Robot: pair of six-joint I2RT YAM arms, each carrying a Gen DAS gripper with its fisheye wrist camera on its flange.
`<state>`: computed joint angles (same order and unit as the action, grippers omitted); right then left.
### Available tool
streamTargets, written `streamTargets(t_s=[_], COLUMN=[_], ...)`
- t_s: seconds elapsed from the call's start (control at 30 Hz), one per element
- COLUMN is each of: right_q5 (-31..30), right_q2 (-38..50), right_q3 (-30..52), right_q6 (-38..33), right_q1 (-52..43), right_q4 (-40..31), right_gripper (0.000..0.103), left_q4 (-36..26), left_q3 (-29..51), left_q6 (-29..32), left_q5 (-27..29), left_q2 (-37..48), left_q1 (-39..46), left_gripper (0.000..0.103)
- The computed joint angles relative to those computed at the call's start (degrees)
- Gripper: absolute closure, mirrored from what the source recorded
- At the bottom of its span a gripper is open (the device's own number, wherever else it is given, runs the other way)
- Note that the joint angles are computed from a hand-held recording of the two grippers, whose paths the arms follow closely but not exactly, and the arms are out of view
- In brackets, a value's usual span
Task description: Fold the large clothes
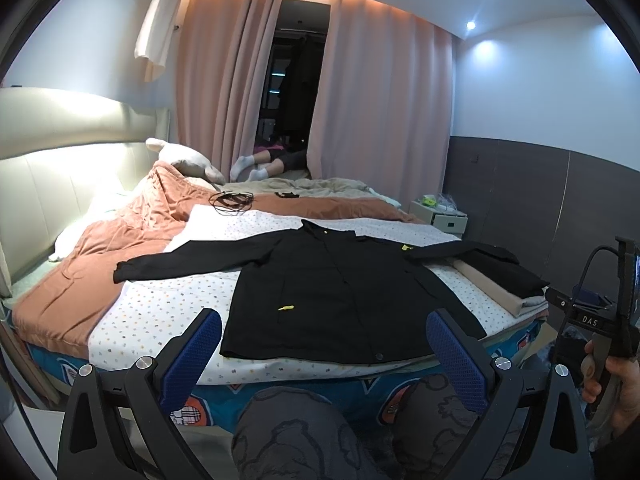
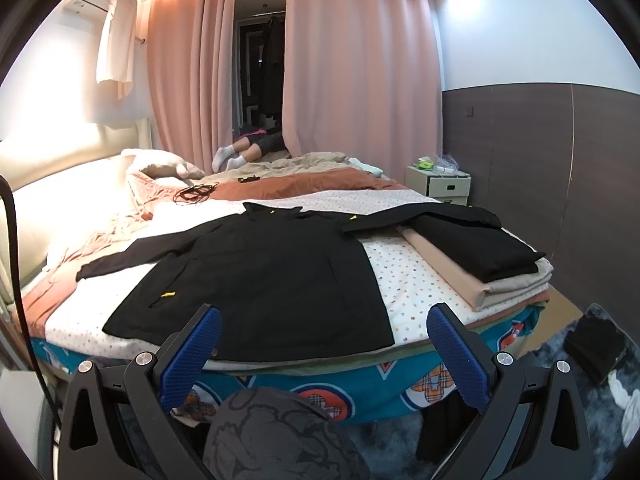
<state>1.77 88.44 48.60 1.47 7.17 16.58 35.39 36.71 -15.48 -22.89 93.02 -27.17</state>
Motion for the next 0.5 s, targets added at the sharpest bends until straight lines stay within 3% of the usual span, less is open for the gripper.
streamTargets(t_s=[0.5], right_q5=[2.22], right_q2=[-3.21], right_q3=[-1.13], right_q6=[1.58], right_q1=[1.01], right_q4=[-1.96], right_gripper=[0.000], left_q4=[4.65], left_q3=[-4.63], left_q6=[-0.64], left_q5=[2.36], left_q2=[-1.58], left_q1=[1.61], left_gripper=[0.001])
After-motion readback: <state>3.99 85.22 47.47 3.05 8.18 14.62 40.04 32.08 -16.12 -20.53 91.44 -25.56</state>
